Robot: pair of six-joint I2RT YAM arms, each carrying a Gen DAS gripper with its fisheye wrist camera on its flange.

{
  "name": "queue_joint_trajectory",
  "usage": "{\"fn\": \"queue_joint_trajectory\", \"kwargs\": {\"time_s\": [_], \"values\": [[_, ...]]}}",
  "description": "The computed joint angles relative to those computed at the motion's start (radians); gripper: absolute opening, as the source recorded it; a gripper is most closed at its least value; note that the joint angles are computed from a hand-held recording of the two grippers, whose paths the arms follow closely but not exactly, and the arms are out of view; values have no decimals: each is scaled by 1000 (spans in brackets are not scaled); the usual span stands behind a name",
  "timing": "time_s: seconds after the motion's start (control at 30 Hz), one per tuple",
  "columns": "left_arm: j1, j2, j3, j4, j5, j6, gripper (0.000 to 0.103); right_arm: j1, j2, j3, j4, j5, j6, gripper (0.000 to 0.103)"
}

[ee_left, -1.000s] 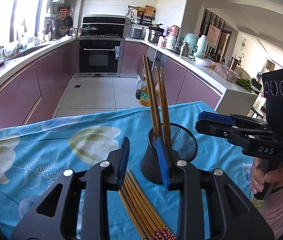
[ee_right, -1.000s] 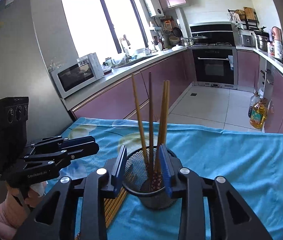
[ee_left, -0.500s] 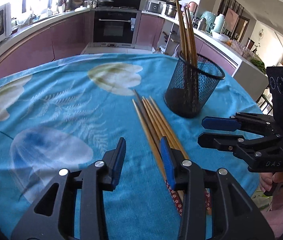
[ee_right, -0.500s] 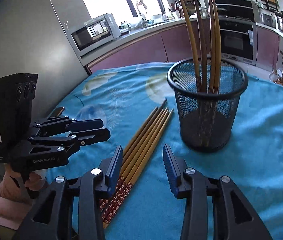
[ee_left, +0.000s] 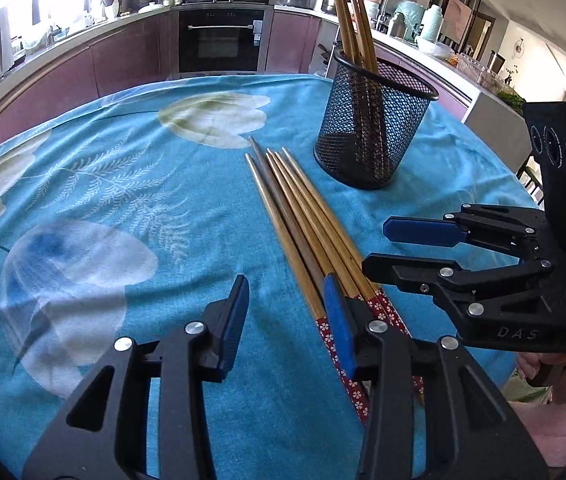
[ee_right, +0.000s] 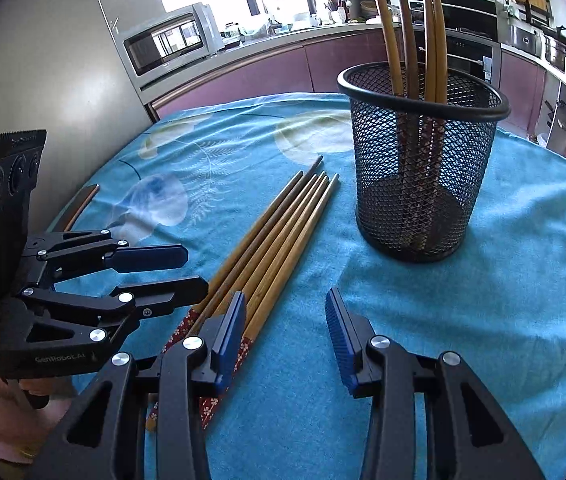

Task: Organize utensils
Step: 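Move both open grippers back toward the remaining chopsticks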

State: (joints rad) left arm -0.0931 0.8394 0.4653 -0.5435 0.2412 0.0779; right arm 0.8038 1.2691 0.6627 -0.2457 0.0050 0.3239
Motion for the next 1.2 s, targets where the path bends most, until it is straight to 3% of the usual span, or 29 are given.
{"fn": "queue_joint_trajectory", "kwargs": {"time_s": [0.57, 0.83, 1.2], "values": [[-32, 10, -11, 20, -47, -16, 38, 26, 24, 18, -20, 75, -18, 39], [-10, 15, -2, 9, -34, -7, 32, 28, 23, 26, -45, 89, -24, 39], [-10, 91, 19, 57, -47, -14, 31, 16, 103, 81, -30, 103, -36, 32]]}}
